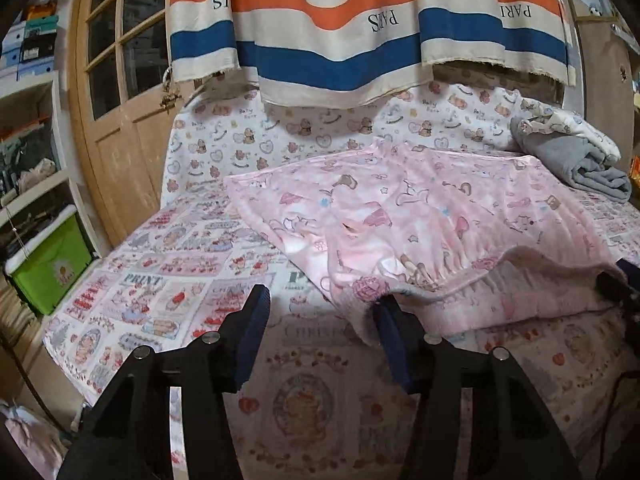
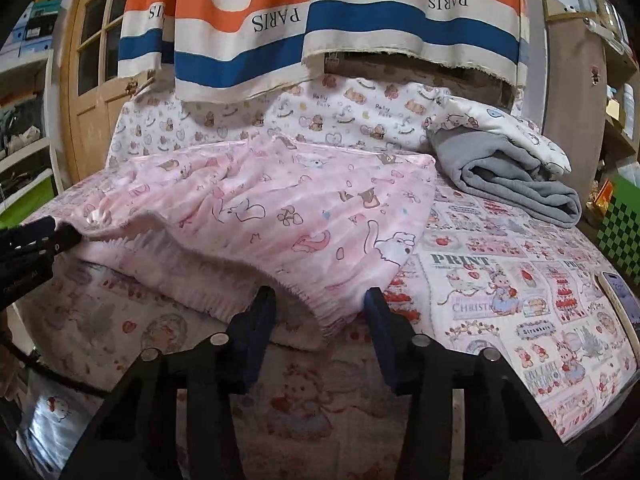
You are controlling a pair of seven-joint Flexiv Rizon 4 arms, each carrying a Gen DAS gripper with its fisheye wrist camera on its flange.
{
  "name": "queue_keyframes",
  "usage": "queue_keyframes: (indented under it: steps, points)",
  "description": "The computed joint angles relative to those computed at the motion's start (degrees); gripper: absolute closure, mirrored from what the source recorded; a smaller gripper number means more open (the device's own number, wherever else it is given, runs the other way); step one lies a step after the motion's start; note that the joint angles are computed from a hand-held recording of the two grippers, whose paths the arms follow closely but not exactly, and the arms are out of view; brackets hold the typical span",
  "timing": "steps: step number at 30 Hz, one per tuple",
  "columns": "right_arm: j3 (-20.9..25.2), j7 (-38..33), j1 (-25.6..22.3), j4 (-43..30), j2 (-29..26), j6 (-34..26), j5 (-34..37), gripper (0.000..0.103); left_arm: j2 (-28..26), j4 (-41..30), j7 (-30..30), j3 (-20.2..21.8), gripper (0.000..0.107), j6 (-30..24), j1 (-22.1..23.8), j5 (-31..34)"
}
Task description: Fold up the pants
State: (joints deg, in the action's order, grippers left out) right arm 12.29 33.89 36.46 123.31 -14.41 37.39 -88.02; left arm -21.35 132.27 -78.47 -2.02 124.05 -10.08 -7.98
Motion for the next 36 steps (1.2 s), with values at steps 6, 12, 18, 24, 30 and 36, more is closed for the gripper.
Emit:
queue_keyframes:
  steps: [6, 12, 18, 24, 30, 36]
  points:
    - [0.71, 0.26, 2.24, 0.12, 0.41, -8.79, 4.71, 0.068, -1.28, 0.15, 0.07, 0.75, 0.054, 2.53, -1.06, -2.81]
    - [1.3, 1.75, 3.58, -0.32, 0.17, -11.94, 5.5, 0.068, -0.78, 1.65, -1.41, 1.13, 0.053, 6.03, -1.65, -4.97]
    - [1.85, 3.24, 4.55, 0.24, 1.24, -15.03, 5.67, 0.068, -0.09, 3.27, -2.31, 0.31, 0.051, 7.35, 0.37, -1.81]
    - [2.44, 4.58, 4.16, 1.08, 1.49, -14.25, 7.78, 0.068, -2.36, 4.48, 1.6, 2.18, 0.05, 11.75, -4.55, -6.87]
    - [2.14, 2.5, 4.16, 1.24, 0.85, -12.56, 6.93, 0.068, -2.65, 5.36, 5.09, 2.25, 0.044, 13.44, -5.33, -8.36]
    - [2.66, -1.3, 6.24, 1.07, 0.27, -15.57, 6.0, 0.068, -1.91, 7.39, 3.0, 0.4, 0.034, 15.64, -0.38, -0.17]
